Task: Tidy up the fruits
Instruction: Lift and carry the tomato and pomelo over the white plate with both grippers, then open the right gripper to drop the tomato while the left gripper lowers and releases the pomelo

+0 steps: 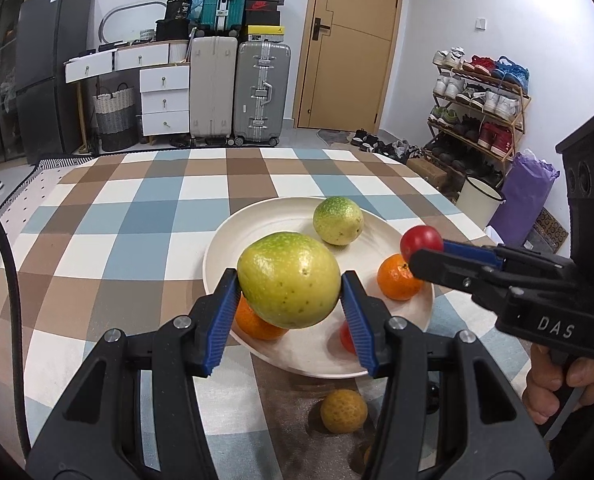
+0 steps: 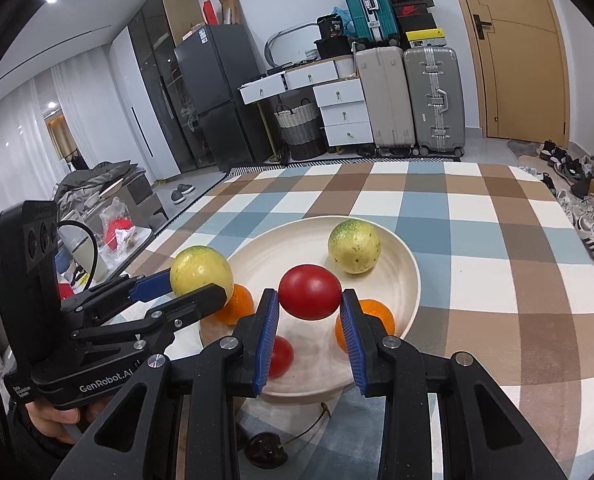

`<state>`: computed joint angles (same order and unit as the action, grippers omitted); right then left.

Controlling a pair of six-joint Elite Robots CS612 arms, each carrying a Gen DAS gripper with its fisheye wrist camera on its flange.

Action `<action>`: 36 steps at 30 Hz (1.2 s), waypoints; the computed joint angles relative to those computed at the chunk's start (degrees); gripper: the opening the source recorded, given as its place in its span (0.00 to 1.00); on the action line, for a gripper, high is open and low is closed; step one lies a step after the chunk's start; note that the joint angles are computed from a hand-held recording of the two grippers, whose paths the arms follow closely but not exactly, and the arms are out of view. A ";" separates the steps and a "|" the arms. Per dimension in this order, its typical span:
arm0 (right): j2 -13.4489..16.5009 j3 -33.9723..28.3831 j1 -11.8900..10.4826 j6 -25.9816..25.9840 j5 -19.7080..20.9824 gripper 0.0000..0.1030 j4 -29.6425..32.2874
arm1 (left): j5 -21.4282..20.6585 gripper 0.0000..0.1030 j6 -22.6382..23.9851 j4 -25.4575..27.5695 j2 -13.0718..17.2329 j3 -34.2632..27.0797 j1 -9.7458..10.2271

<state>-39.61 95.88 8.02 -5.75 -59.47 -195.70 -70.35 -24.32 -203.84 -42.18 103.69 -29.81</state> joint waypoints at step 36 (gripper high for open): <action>0.89 0.10 -0.14 2.43 -3.27 0.78 -3.77 | 1.24 0.65 1.46 -0.64 0.19 0.67 -0.52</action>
<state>-38.72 95.98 7.88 -3.32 -62.74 -199.47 -69.11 -22.87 -204.48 -41.98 104.36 -30.33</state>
